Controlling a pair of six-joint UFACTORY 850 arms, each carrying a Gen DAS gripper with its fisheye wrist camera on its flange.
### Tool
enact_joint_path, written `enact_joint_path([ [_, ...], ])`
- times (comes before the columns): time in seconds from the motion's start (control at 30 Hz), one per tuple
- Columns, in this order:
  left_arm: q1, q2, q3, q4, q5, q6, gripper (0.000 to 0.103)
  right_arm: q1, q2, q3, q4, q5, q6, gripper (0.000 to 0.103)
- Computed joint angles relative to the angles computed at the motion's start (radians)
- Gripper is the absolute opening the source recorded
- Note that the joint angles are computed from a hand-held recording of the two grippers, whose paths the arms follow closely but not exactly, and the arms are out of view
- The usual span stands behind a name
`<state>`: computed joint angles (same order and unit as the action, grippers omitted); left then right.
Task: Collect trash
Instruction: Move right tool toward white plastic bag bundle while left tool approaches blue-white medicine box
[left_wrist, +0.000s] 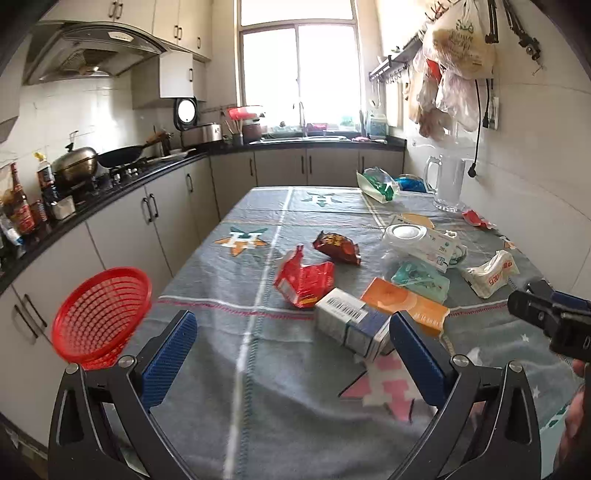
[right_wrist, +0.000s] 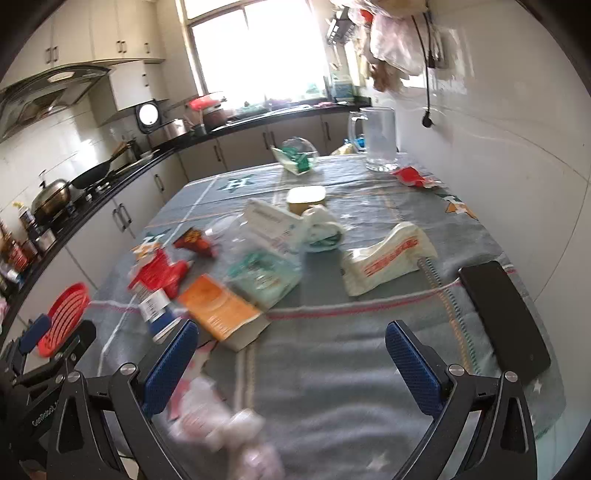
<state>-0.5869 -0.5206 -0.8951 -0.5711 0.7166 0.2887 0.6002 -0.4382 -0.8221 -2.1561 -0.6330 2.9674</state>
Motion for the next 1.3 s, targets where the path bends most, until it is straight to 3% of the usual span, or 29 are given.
enact_joint_path([
  [0.37,0.013,0.05,0.115,0.002,0.1,-0.093,0.103,0.085,-0.008,-0.001,0.002,-0.051,-0.026,0.103],
  [1.3,0.026,0.027,0.117,0.003,0.066,-0.079,0.103,0.099,-0.048,-0.029,0.011,-0.015,-0.084,0.103],
])
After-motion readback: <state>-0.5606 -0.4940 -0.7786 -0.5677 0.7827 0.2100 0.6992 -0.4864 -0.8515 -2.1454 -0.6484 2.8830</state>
